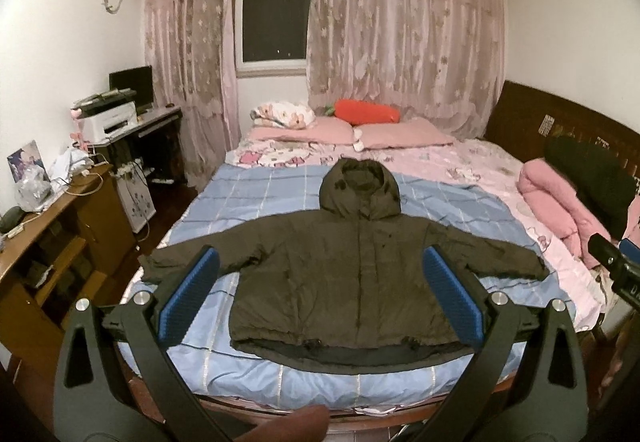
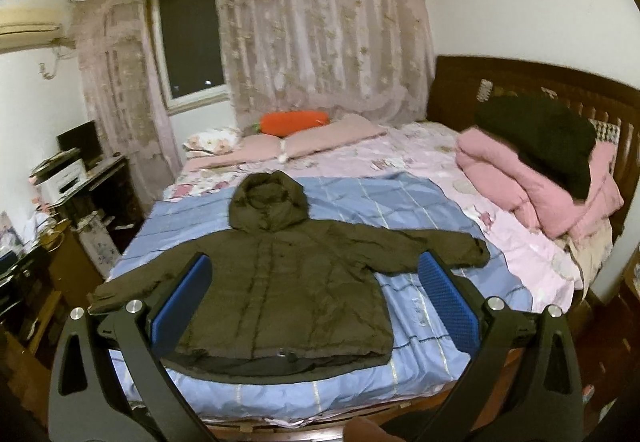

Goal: Fold large clothes
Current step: 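Reach the right gripper to the jacket sleeve cuff and close on it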

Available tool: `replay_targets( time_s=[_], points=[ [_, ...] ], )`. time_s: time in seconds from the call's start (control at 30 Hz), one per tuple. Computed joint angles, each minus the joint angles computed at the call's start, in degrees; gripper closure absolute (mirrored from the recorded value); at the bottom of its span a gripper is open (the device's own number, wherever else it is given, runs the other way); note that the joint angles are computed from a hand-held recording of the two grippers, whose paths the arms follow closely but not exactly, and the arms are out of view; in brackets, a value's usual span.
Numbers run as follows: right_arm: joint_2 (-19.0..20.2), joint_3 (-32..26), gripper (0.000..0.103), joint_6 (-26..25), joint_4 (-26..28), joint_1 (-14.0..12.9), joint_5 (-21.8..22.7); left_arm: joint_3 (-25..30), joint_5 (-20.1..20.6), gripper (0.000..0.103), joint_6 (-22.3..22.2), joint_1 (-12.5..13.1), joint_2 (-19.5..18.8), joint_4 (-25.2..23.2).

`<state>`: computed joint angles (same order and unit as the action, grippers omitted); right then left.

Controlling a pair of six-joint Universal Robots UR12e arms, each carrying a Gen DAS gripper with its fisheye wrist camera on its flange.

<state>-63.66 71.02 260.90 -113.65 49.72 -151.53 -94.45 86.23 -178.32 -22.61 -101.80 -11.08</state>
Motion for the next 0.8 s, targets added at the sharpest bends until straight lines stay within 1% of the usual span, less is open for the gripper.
replay_targets(
  time_s=[0.07, 0.13, 0.2, 0.23, 0.33, 0.4, 0.53, 0.6, 0.73, 0.77, 0.8],
  points=[
    [-0.58, 1.65, 0.001, 2.88, 1.61, -1.2, 2.71, 0.85, -0.13, 0.002, 0.04, -0.02, -1.65, -0.46],
    [-0.96, 3.02, 0.001, 4.27, 1.95, -2.23, 4.7, 1.59, -0.88, 0.002, 0.41, 0.01, -3.0, -0.95],
    [-1.12, 3.79, 0.001, 7.02, 3.78, -2.96, 5.81, 2.86, -1.5, 0.002, 0.81, -0.05, -4.71, -1.44],
    [-1.27, 4.4, 0.001, 8.05, 4.54, -3.51, 7.19, 3.31, -1.74, 0.002, 0.92, -0.04, -5.34, -1.45],
    [-1.7, 5.93, 0.001, 10.08, 5.65, -4.91, 10.57, 5.11, -3.1, 0.002, 1.41, -0.12, -7.78, -1.17],
    [-2.09, 7.6, 0.001, 11.54, 5.09, -5.57, 11.92, 6.31, -3.98, 0.002, 1.27, -0.09, -9.29, -0.64],
    [-2.53, 9.7, 0.001, 13.89, 4.98, -6.73, 13.29, 9.62, -6.32, 0.002, 2.72, -0.27, -12.59, -0.04],
    [-2.93, 10.88, 0.001, 15.59, 5.43, -7.29, 13.74, 11.21, -6.71, 0.002, 2.26, -0.36, -14.28, 1.22],
    [-4.0, 14.32, 0.001, 14.21, 1.26, -8.69, 13.8, 14.15, -7.19, 0.002, 0.43, -0.46, -17.3, 2.69],
    [-4.14, 14.91, 0.001, 14.02, 1.23, -8.97, 13.26, 14.61, -7.31, 0.002, 0.13, -0.44, -17.76, 2.49],
    [-4.09, 14.98, 0.001, 14.21, 2.85, -9.21, 12.51, 14.97, -7.3, 0.002, -0.12, -0.44, -18.35, 2.25]
  ],
)
